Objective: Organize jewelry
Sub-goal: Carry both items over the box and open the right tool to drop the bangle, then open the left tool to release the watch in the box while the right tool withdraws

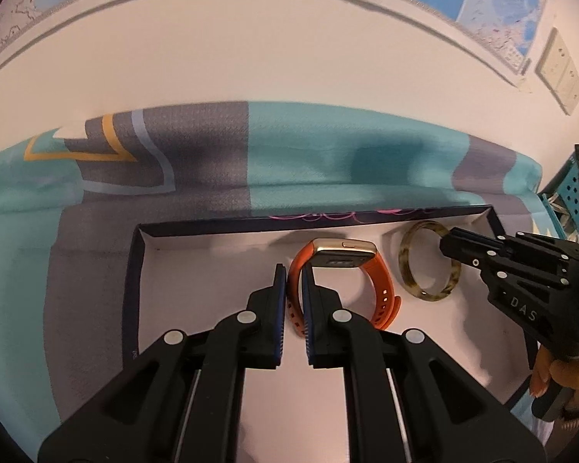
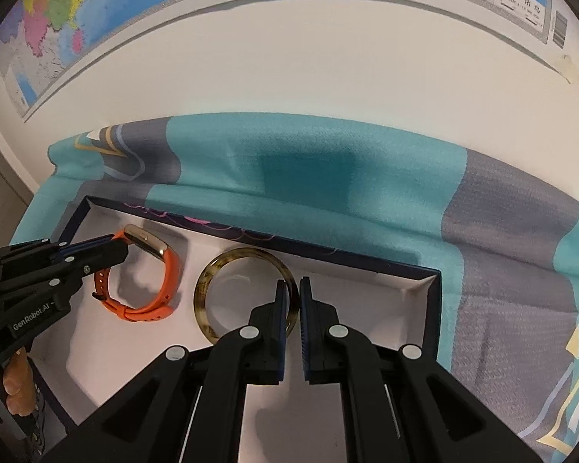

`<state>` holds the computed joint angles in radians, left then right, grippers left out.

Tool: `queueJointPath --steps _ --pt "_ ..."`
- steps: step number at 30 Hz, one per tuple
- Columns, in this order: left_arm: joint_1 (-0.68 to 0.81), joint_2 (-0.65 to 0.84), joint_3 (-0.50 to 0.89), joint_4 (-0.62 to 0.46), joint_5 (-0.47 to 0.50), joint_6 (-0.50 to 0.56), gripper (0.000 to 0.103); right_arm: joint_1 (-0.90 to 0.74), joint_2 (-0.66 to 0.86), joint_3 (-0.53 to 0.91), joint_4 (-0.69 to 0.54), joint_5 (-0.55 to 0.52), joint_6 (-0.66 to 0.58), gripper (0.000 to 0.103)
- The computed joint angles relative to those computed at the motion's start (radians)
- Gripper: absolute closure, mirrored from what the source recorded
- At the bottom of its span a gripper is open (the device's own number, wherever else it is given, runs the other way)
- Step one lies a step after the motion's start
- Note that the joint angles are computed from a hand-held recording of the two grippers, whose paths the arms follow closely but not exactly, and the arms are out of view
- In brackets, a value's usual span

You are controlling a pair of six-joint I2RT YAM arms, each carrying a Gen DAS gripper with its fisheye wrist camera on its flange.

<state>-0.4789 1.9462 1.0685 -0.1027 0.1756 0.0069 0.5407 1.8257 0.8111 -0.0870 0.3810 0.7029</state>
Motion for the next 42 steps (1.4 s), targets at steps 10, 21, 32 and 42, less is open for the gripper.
queueJointPath --steps 10,21,32,42 --pt "-0.014 0.04 0.054 -0.049 -0.028 -0.012 0.082 0.036 -0.08 -0.069 0.035 0.055 0.03 0.081" --pt "0.008 -0.243 -0.23 0.107 -0.009 0.024 0.029 0.412 -0.363 -0.267 0.034 0.252 0.134 0.055" --pt "0.09 -0.714 -0.7 0.196 0.096 0.154 0.008 0.795 -0.227 -0.247 -0.068 0.366 0.46 0.051" --pt "0.13 -0.941 -0.906 0.129 0.152 0.233 0.008 0.929 -0.024 -0.14 -0.171 0.363 0.654 0.063"
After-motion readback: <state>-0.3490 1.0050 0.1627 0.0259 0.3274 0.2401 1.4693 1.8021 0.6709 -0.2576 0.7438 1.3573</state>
